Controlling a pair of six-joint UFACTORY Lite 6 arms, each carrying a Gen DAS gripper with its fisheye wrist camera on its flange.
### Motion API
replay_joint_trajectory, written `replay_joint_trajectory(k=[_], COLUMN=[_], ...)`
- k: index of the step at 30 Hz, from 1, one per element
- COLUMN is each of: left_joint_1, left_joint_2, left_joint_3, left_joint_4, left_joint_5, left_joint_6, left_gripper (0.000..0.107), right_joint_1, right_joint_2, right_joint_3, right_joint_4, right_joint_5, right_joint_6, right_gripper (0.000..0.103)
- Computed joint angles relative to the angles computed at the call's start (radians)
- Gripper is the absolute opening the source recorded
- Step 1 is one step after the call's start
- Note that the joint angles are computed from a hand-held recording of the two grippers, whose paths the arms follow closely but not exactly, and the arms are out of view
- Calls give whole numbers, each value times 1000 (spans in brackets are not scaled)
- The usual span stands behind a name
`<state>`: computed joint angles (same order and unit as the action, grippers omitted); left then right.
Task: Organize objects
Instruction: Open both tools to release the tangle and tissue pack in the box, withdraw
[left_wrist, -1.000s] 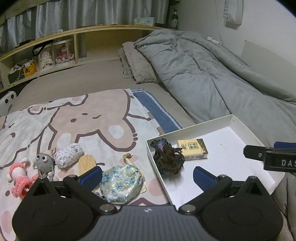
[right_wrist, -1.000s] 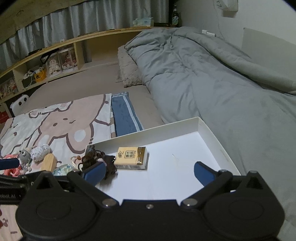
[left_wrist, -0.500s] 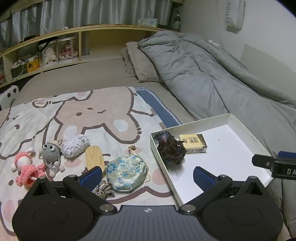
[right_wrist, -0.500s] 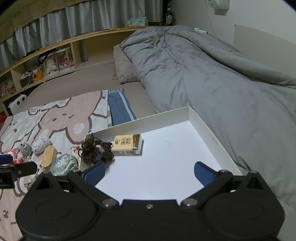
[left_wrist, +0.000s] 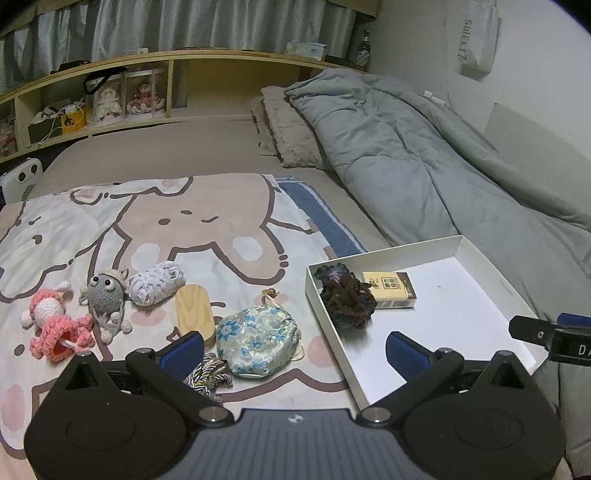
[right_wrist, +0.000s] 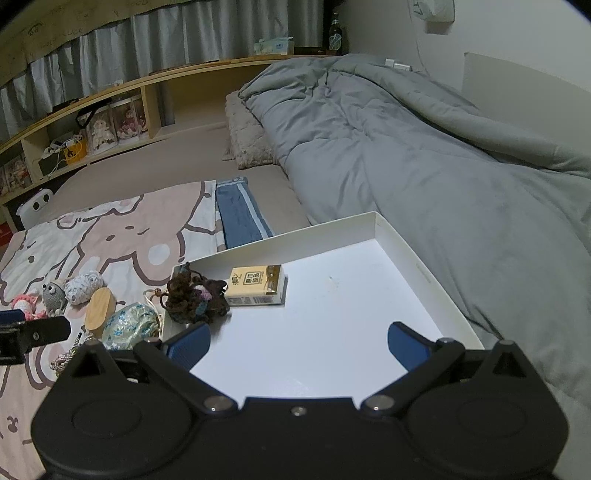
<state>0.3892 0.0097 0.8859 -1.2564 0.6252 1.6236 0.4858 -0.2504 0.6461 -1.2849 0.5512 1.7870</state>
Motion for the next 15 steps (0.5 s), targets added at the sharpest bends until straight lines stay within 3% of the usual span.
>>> replay_joint_trajectory(k=[15], left_joint_1=[71], left_joint_2=[112], left_joint_3=[72], left_joint_4=[-54], left_joint_5=[-35], left_joint_6=[62], left_gripper=[103], right_joint_1=[-8], right_joint_2=[125], right_joint_3=[50], right_joint_4=[-217], right_joint_5=[-59], right_joint_6=[255], right_gripper=[103])
